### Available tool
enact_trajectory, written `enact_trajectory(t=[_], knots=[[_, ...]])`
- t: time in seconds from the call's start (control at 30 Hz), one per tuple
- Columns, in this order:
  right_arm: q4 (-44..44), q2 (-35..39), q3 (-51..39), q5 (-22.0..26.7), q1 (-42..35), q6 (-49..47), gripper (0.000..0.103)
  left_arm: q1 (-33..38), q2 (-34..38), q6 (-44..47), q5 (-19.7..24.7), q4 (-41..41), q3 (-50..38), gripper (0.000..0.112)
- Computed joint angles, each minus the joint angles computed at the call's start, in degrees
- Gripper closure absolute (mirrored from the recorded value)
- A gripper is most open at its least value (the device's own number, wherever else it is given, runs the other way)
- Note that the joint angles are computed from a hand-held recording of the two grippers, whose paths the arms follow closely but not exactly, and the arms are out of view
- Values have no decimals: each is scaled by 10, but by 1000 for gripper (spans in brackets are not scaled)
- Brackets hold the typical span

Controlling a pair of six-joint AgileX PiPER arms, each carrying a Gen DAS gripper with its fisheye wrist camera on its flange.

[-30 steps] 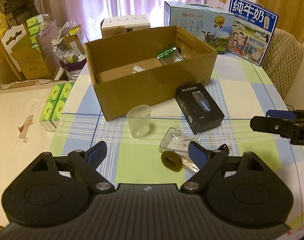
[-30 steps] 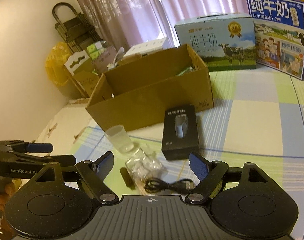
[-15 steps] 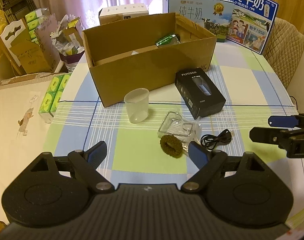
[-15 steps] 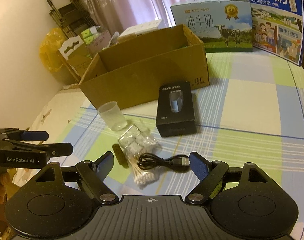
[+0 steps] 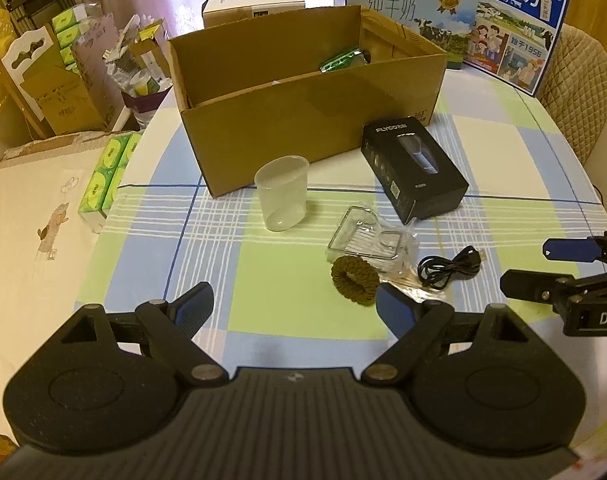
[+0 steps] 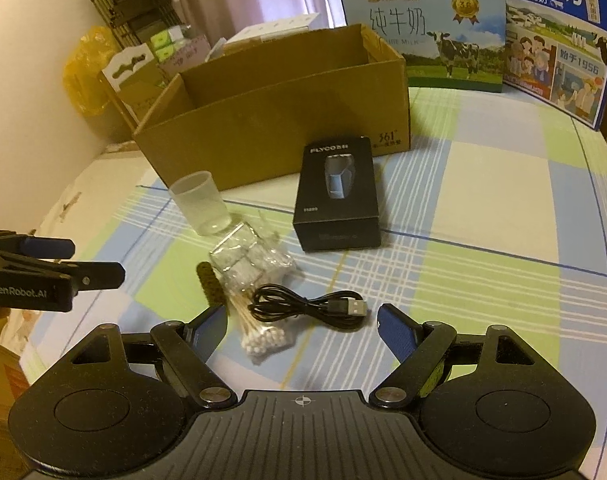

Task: Organize objects
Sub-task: 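Withdraw both open tools from the box toward the remaining objects, then grasp the black FLYCO shaver box with the right tool while the left tool grasps the clear cup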

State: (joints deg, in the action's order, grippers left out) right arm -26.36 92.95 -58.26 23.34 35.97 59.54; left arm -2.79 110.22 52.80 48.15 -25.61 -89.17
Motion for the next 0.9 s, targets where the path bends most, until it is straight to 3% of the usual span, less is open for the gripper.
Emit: enact_trajectory(t=[0.37,0.9], knots=[[-12,69,-64,12,-33,-33,24,-6,62,-25,-16,15,-61,26],[-5,244,-256,59,-71,-102,24,-4,189,4,-25,-20,-204,26]])
